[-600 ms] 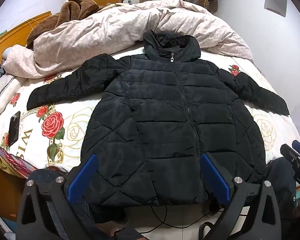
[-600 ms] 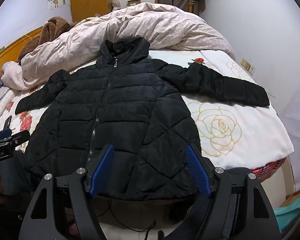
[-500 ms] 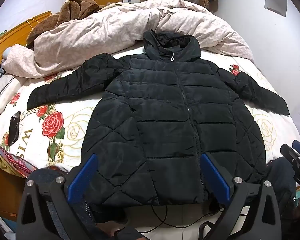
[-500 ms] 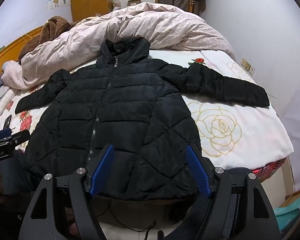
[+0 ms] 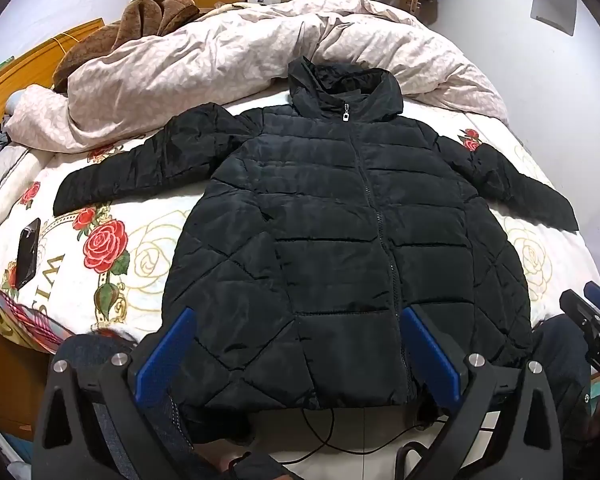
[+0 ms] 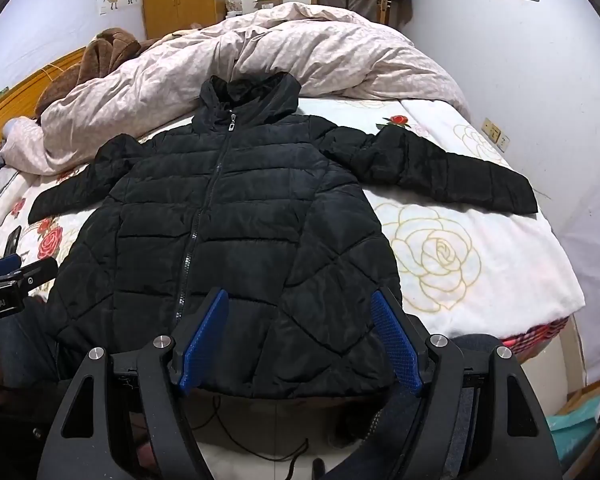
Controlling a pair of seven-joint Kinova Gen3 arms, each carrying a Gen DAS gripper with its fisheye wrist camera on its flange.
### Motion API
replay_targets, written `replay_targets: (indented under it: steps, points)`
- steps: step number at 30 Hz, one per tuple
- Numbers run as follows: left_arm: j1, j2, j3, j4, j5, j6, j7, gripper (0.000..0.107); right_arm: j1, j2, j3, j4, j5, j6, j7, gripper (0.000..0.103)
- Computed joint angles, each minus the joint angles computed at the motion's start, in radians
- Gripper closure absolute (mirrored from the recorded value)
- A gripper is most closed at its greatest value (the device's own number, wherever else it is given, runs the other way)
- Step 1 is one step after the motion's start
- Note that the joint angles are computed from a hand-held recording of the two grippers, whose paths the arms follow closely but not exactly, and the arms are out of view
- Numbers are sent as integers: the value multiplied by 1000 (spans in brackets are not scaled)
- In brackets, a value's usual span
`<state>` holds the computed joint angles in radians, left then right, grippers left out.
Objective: Fold large clothes
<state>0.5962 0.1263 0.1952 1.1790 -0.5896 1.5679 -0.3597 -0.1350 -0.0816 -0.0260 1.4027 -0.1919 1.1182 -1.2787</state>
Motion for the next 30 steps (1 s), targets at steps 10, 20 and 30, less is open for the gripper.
replay_targets:
  steps: [10, 20, 30]
  points:
    - [1, -1, 1, 2, -1, -1, 1, 5, -1, 0, -1, 7, 4, -2, -2, 29]
    - [-2, -3, 1, 3, 2, -3, 0, 5, -1, 2, 0, 8, 6, -1, 0, 29]
    - [-3, -2, 1, 2, 2, -3, 0, 5, -2, 4, -2, 5, 10, 1, -2, 29]
